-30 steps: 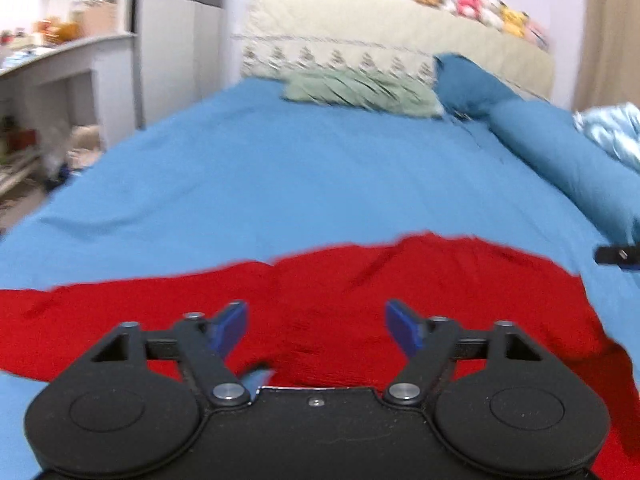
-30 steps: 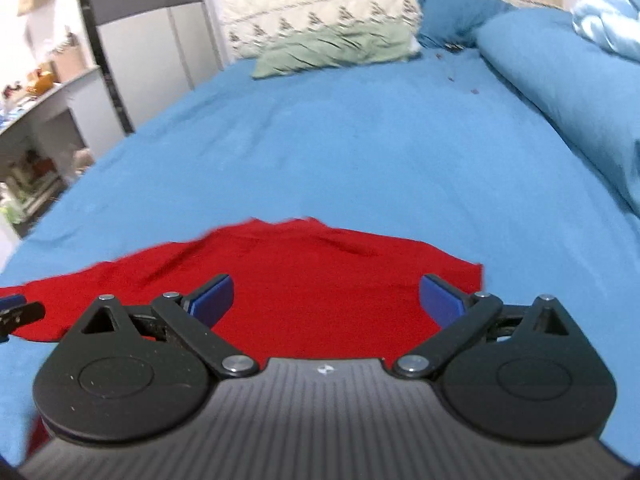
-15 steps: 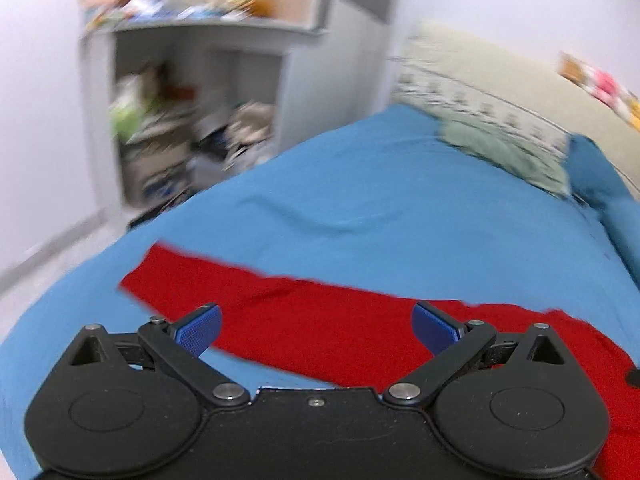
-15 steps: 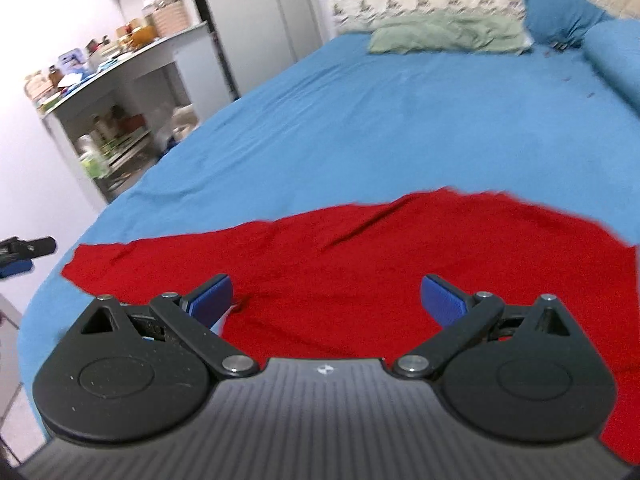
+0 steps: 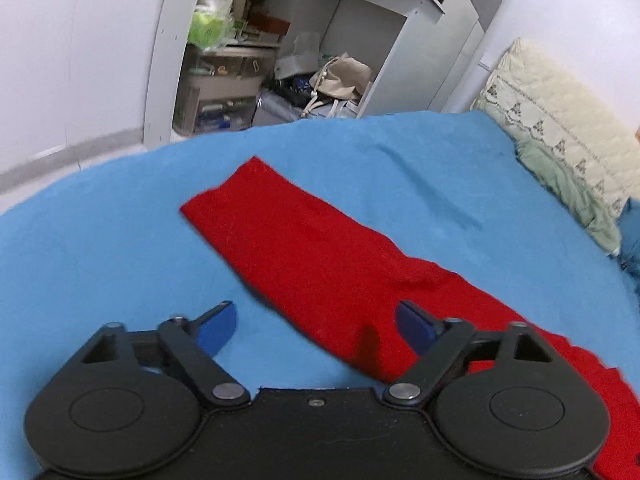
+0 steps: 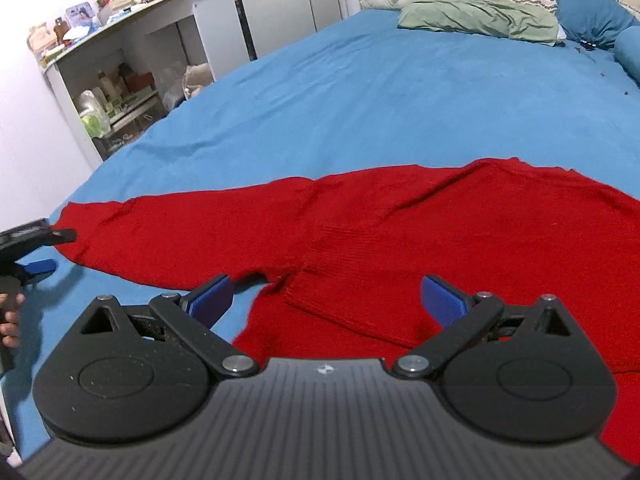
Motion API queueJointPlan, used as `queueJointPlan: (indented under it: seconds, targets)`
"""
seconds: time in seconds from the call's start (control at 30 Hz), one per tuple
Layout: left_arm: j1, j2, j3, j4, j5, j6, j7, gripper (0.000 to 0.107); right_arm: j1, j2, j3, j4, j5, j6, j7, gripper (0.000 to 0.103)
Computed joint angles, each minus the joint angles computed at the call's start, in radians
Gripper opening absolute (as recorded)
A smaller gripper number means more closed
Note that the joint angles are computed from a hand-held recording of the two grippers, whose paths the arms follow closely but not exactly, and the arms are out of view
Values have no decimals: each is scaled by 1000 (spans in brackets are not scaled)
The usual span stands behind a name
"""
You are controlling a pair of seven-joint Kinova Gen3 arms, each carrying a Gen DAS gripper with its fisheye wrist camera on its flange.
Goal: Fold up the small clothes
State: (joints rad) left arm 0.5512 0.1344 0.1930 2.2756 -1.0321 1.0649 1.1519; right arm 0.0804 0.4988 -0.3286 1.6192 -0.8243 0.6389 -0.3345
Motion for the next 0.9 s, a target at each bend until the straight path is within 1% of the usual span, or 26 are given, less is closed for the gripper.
queueJointPlan:
  seconds: [0.07, 0.1, 0.13, 0.2, 0.27, 0.37, 0.4, 0.43, 0.53, 0.57, 0.6, 0.67, 0.73, 0.8, 0.9]
  targets:
    - [-7, 33, -20, -20, 0, 6, -31, 69, 7, 8, -18, 10, -17, -6, 28, 103]
    - [-25, 51, -10, -34, 2, 25, -50, 52, 7, 8, -25, 18, -23, -15, 45, 103]
    - [-42, 64, -2, -39, 5, 35, -53, 31, 8, 6, -35, 31, -29, -32, 71, 103]
    - [-56, 66, -10, -40, 5, 27, -55, 4, 14, 4, -50, 48, -42, -54, 115, 103]
    - [-41, 61, -36, -29, -3, 12, -30, 4, 20, 3, -58, 59, -57, -65, 139, 103]
    - [-30, 67, -30, -55, -1, 54, -61, 4, 31, 7, -58, 66, -81, -66, 147, 103]
    - [-6, 67, -34, -73, -4, 84, -73, 4, 34, 8, -55, 66, -89, -63, 144, 103]
    - [21, 70, -54, -90, -12, 104, -95, 4, 38, 8, -52, 66, -95, -60, 141, 103]
    - [156, 69, -168, -189, -37, 178, -209, 4, 57, 3, -44, 59, -119, -46, 143, 103]
    - [182, 77, -191, -228, -49, 200, -249, 4, 64, -2, -40, 56, -128, -41, 142, 103]
    - [192, 87, -197, -274, -71, 217, -290, 4, 72, -7, -32, 49, -134, -31, 138, 103]
    - [191, 112, -176, -366, -132, 238, -371, 4, 85, -18, -14, 33, -143, -12, 133, 103]
    - [146, 148, -107, -459, -210, 237, -428, 4, 106, -25, 2, 12, -157, 12, 137, 103]
    - [104, 199, -48, -552, -291, 194, -484, 4, 117, -37, 33, -9, -158, 17, 123, 103]
    - [6, 307, 91, -691, -397, 126, -561, 4, 138, -43, 74, -45, -146, 22, 98, 103]
